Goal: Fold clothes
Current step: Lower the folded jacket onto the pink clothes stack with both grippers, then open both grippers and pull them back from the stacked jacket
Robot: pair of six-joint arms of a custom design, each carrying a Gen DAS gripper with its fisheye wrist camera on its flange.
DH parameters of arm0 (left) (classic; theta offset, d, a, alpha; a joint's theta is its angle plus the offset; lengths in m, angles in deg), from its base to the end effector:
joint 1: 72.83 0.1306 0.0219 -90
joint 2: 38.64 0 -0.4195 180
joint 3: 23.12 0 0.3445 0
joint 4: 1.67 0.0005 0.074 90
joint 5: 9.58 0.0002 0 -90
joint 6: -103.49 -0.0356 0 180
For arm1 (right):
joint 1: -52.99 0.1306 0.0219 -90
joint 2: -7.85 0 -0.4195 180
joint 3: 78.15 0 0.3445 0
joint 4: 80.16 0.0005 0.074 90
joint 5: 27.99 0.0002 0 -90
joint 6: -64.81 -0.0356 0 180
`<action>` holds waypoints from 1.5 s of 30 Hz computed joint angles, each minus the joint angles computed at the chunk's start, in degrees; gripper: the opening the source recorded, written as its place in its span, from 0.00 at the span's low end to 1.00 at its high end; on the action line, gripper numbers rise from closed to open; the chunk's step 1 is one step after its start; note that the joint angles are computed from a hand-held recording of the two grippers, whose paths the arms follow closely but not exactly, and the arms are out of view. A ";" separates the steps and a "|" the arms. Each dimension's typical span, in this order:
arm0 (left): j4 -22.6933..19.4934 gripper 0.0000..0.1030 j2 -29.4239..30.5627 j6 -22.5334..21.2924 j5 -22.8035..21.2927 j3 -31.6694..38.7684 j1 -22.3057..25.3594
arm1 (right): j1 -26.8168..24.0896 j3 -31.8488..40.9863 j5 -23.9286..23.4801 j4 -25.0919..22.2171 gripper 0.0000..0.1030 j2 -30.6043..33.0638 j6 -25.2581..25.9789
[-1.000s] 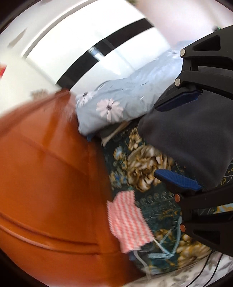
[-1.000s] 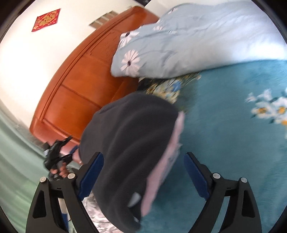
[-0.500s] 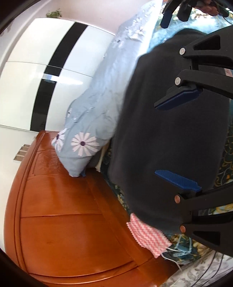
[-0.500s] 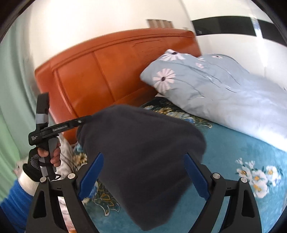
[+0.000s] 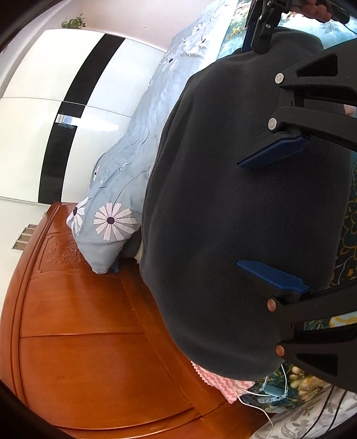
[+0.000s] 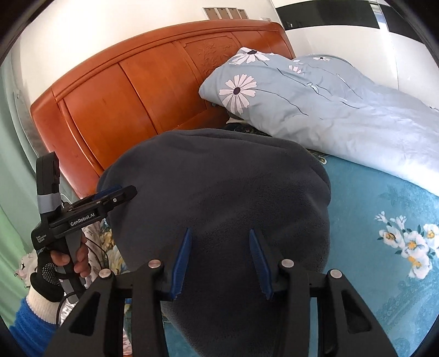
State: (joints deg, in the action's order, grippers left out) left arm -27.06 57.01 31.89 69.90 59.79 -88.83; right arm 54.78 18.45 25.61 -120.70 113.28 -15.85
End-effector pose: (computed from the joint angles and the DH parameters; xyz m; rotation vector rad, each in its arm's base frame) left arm 0.4677 -0.1279 0.4046 -0.1461 2.2212 -0.1242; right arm 0.5397 0.0375 0.4041 -0.5037 2.2713 0.7014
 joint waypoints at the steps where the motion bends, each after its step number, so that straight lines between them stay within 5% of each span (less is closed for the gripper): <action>1: 0.13 0.71 -0.36 0.03 -0.12 -0.14 -0.16 | -0.09 0.15 -0.19 -0.09 0.45 -0.01 -0.21; 7: 0.02 0.71 -2.88 1.10 -1.76 -1.25 -1.82 | -0.99 -0.44 -2.08 -0.58 0.44 -2.16 -0.89; 16: 2.59 0.75 -8.25 7.72 -9.19 -8.70 -8.12 | -0.33 -8.61 2.13 1.16 0.47 -8.49 3.97; 19: 3.18 0.80 -8.94 9.87 -13.12 -11.16 -10.85 | -0.53 -11.43 2.18 2.93 0.67 -10.07 3.83; 27: 0.31 0.89 -8.05 13.99 -17.68 -14.20 -15.65 | 0.38 -18.36 6.96 6.78 0.90 -13.68 5.30; 30: 0.79 0.98 -7.71 15.46 -18.59 -15.39 -16.97 | 0.90 -20.21 8.72 7.98 0.91 -14.51 5.45; 36: 1.22 1.00 -8.66 21.22 -21.61 -18.46 -20.51 | 1.61 -24.39 11.66 10.86 0.91 -16.99 6.85; 45: -7.25 1.00 -10.13 30.84 -29.46 -17.96 -26.57 | 0.52 -30.39 13.75 14.03 0.92 -21.17 5.51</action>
